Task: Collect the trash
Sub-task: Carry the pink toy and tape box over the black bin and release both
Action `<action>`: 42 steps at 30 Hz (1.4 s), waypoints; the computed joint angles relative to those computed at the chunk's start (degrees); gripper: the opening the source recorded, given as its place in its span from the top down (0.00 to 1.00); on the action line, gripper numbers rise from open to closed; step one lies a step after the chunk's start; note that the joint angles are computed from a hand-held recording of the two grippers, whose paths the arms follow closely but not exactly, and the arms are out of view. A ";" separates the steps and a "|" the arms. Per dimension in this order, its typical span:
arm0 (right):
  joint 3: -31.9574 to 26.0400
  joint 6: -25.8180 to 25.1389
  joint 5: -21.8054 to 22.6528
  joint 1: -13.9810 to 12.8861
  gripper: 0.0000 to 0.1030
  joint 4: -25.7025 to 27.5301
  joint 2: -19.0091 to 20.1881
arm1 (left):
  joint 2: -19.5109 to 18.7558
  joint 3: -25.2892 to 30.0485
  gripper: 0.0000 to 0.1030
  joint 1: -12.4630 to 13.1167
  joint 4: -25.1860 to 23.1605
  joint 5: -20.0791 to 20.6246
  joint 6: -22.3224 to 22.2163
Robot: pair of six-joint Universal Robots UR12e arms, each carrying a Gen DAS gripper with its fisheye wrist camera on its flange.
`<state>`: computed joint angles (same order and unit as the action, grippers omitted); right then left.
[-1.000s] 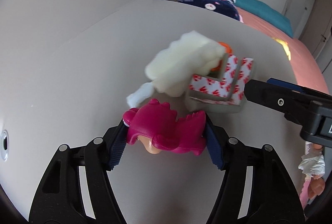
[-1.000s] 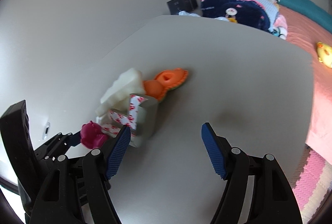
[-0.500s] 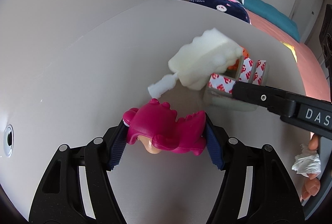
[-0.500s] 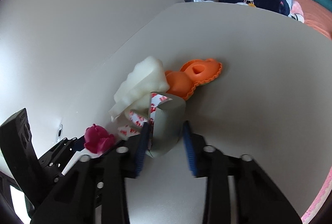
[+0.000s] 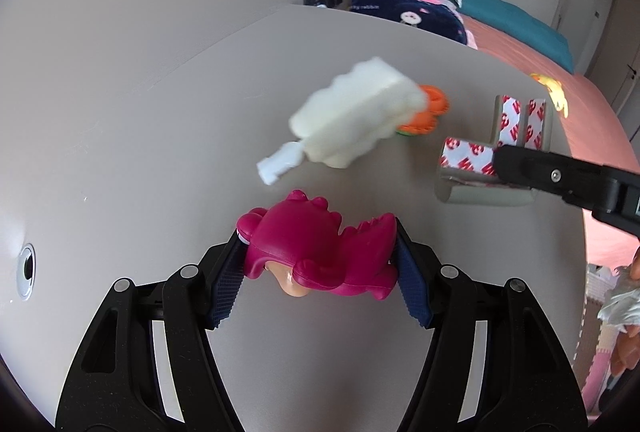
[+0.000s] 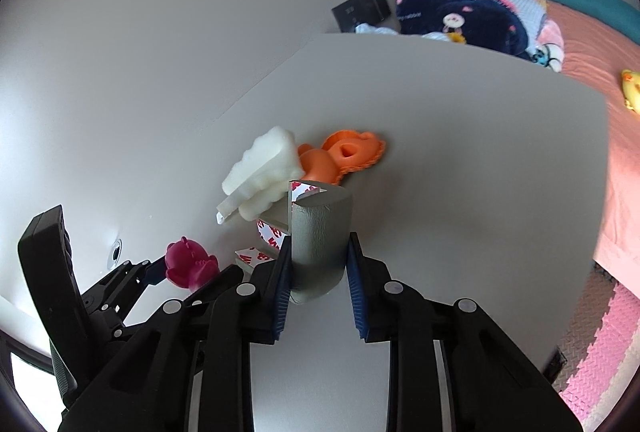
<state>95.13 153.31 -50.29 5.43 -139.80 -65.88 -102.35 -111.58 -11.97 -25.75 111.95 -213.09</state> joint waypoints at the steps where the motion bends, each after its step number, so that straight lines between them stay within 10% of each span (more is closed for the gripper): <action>1: 0.13 0.28 0.03 -0.27 0.73 -0.16 -0.17 | -0.01 0.18 0.37 -0.34 0.01 0.03 0.05; 42: 12.59 0.85 1.57 -15.53 0.73 -6.98 -8.99 | -6.33 9.60 0.37 -12.90 0.56 -0.99 4.58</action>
<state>107.72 154.16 -48.73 -10.10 -146.78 -74.87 -108.68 -101.98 -24.87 -25.19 110.95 -208.51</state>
